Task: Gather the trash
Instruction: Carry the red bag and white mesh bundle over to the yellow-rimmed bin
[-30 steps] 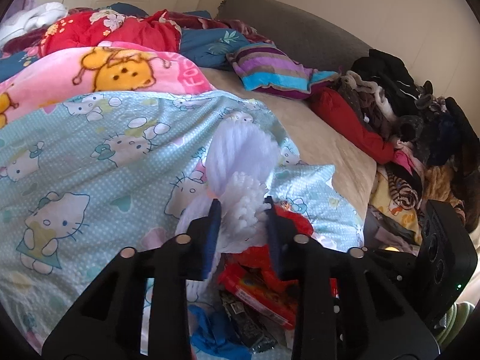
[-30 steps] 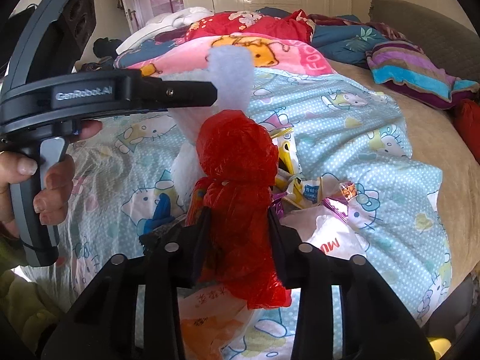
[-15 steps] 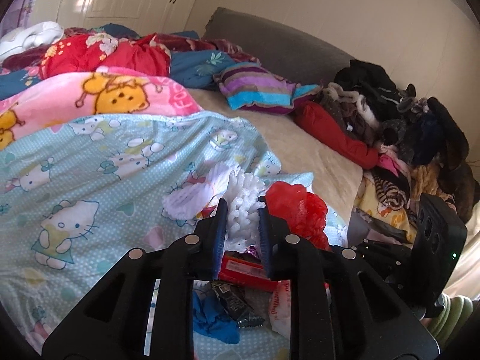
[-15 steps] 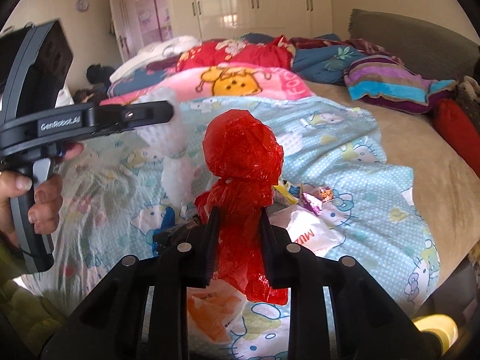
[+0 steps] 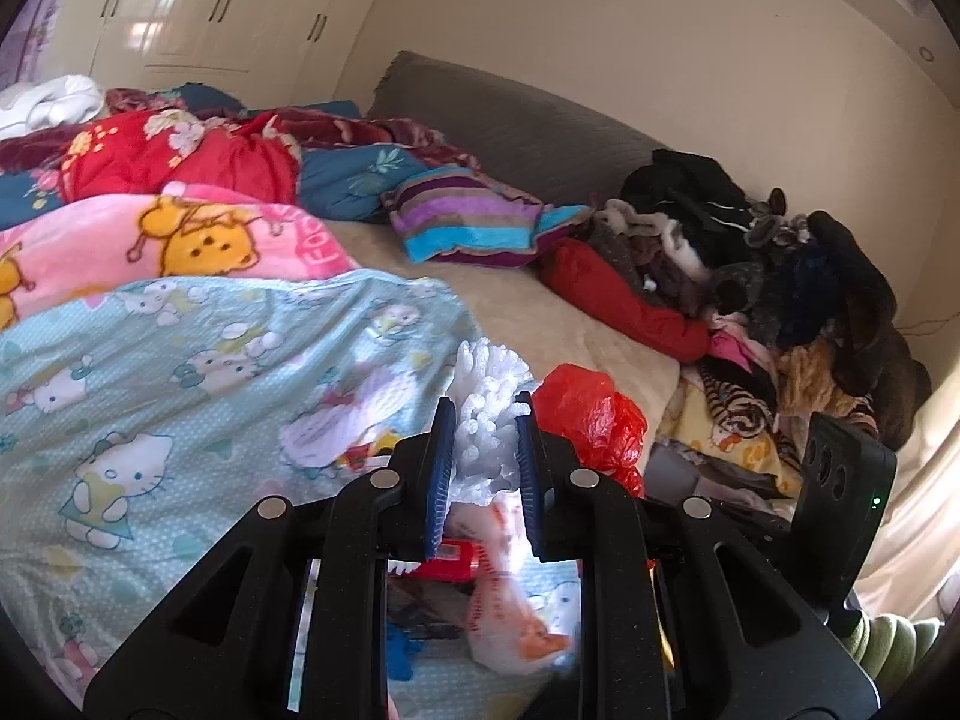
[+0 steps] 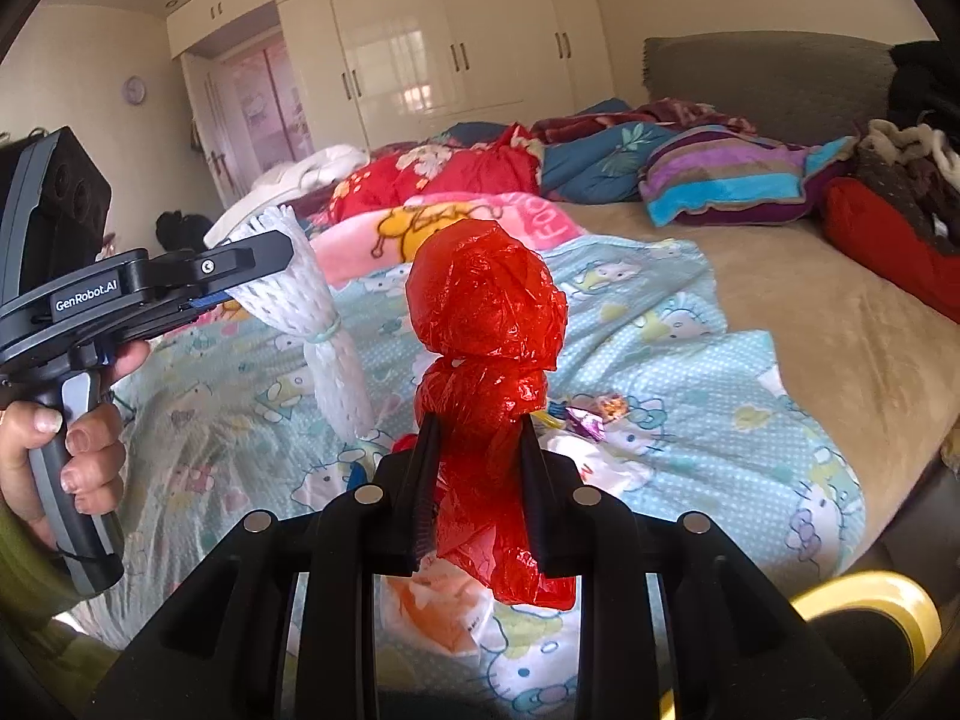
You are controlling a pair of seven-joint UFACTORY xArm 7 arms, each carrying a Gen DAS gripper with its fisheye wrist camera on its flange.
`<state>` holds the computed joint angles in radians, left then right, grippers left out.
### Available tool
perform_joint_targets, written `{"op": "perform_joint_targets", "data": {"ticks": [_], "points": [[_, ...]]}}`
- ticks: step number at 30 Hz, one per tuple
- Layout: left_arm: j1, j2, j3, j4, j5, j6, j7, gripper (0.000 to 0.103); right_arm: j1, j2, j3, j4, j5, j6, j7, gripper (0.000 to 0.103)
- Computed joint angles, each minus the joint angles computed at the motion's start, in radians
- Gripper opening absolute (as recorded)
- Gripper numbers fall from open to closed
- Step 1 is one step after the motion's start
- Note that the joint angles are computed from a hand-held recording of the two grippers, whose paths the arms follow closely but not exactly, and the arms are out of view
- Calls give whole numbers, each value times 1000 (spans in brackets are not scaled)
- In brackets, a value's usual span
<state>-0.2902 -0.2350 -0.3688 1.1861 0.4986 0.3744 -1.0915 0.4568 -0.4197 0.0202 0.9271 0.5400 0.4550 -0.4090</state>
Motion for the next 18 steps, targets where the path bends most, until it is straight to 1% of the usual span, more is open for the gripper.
{"op": "perform_joint_targets", "data": {"ticks": [4,9,18], "points": [[-9,23,-18,32,21,-11,-10,14,-30,-59,-2,-44,-25,4,45,24],[-43,67,-25,79,49,-10,-17,14,-60,-131,-15,-97,-68,15,92,24],[-155,165,2,176,100,0,-14,14,-106,-244,-48,-182,-133,42,161,24]]}}
